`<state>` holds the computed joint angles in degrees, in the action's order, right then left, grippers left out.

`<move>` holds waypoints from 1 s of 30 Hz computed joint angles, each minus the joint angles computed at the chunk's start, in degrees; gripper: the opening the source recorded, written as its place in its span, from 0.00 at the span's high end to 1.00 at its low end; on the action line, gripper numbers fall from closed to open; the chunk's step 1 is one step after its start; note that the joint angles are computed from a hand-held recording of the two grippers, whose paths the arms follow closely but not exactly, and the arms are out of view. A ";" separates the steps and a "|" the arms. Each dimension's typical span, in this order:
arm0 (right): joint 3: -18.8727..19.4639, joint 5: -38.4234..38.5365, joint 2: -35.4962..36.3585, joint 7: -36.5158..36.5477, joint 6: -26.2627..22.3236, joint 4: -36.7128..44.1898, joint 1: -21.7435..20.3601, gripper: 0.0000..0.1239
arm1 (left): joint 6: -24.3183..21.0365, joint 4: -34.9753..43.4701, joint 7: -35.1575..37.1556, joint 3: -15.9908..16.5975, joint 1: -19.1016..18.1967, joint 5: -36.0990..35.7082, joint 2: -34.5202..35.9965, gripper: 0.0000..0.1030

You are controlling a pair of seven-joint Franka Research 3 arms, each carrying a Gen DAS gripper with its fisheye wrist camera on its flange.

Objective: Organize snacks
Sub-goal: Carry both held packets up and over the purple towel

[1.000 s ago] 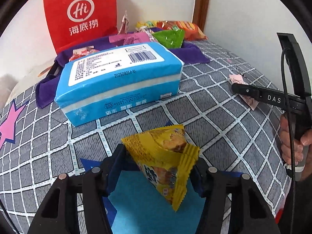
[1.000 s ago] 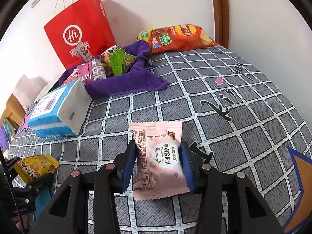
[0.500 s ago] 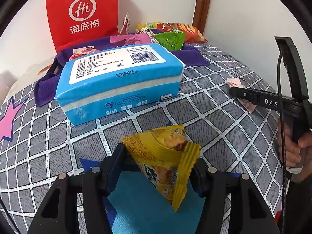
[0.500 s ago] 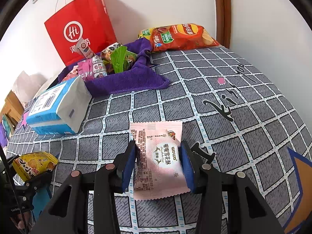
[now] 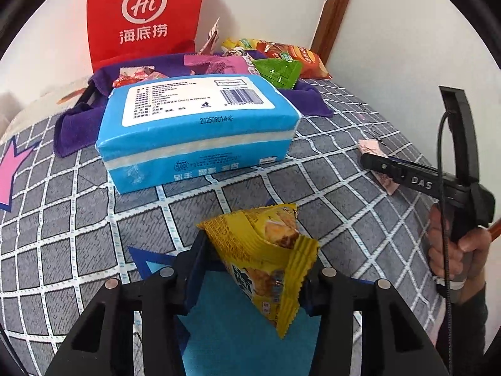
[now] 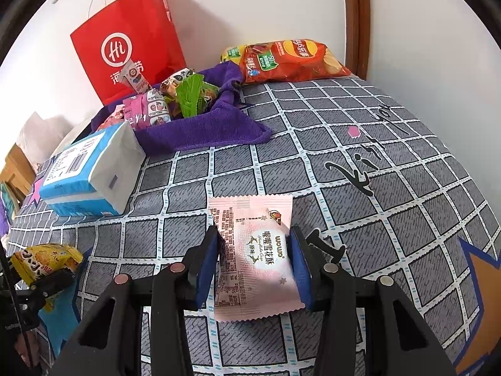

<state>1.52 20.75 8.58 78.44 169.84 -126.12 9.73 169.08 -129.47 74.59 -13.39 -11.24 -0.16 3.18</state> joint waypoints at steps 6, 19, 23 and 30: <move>0.33 -0.38 0.22 -1.53 -0.54 0.40 0.03 0.65 | -1.51 -0.44 2.62 0.46 0.13 -2.18 -2.96 0.57; 2.68 8.94 -2.26 -9.94 -4.60 5.23 0.59 0.66 | -5.27 3.27 9.40 4.30 -0.15 -7.98 -6.75 0.57; 2.11 6.47 -1.21 -8.81 -6.84 11.28 1.95 0.66 | -7.11 6.40 13.29 5.04 0.42 -12.74 -6.37 0.57; 0.21 -3.19 6.37 -0.23 -13.52 26.74 3.85 0.66 | -8.59 16.48 5.90 5.01 4.15 -2.92 -1.15 0.57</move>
<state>1.73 17.56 14.95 78.21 156.32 -99.38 13.58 160.49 -112.99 80.49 -8.38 -7.09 -3.08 2.04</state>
